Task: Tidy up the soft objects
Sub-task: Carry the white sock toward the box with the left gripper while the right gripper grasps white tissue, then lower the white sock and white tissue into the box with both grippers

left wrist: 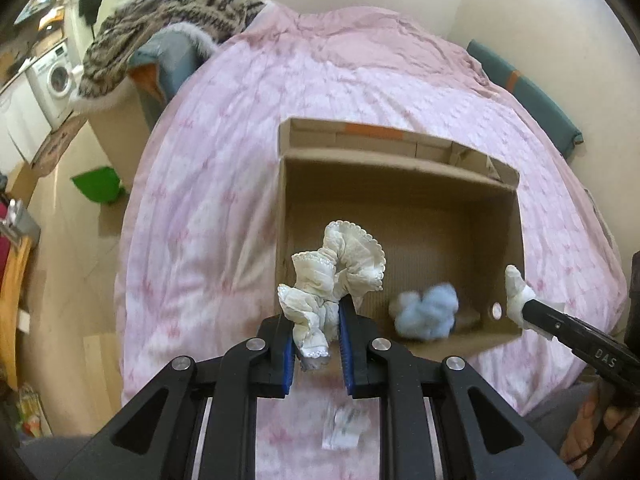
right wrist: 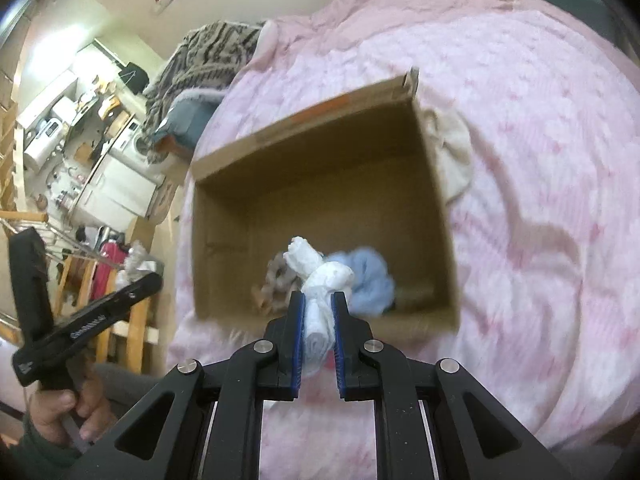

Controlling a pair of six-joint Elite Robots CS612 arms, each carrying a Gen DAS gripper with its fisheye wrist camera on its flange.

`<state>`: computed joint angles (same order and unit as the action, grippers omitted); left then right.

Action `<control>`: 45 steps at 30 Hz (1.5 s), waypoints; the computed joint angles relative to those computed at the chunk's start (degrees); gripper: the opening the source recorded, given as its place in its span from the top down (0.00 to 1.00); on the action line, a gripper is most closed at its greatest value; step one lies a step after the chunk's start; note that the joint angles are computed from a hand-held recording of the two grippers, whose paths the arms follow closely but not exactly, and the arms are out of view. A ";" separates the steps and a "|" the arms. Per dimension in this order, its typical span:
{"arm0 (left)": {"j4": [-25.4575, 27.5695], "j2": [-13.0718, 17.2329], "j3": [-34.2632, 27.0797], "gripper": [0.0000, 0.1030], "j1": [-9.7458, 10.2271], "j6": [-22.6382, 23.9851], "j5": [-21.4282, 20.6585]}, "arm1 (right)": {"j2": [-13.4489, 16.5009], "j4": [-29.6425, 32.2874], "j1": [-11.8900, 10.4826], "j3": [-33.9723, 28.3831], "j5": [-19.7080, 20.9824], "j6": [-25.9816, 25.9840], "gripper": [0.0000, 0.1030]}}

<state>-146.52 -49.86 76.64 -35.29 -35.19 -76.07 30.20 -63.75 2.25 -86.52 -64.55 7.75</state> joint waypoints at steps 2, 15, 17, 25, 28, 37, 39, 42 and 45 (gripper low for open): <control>-0.30 1.02 -1.31 0.84 0.33 0.21 -0.35 | -0.08 -1.70 -0.10 1.17 -0.43 1.10 0.86; -0.35 6.22 -4.84 0.84 1.00 1.08 -2.31 | 0.76 -3.52 0.56 3.90 -6.74 1.81 0.86; -0.35 6.39 -4.79 0.84 0.89 1.09 -1.68 | 0.61 -2.63 0.68 4.47 -7.19 1.55 0.86; -0.75 6.86 -5.09 0.83 0.88 1.28 -3.20 | 0.20 -1.57 1.44 5.50 -9.27 -0.29 0.86; -0.88 6.92 -5.22 0.83 0.85 1.50 -3.78 | 0.20 -1.23 1.47 5.57 -9.38 -0.40 0.86; -0.56 6.93 -5.16 0.83 0.68 1.96 -3.81 | 0.14 -1.07 1.56 5.88 -9.10 -0.50 0.86; -0.57 6.91 -5.11 0.83 0.66 1.96 -3.80 | 0.17 -1.22 1.55 5.87 -8.99 -0.47 0.86; -0.72 6.83 -4.96 0.82 0.60 2.09 -3.73 | 0.23 -1.14 1.43 5.88 -8.62 -0.37 0.85; -1.15 6.81 -4.85 0.80 0.70 2.20 -4.63 | 0.24 -1.13 1.41 5.84 -8.73 -0.19 0.85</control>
<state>-147.68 -43.05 71.79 -34.59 -32.99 -80.70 30.44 -64.88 3.66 -80.68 -73.28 7.55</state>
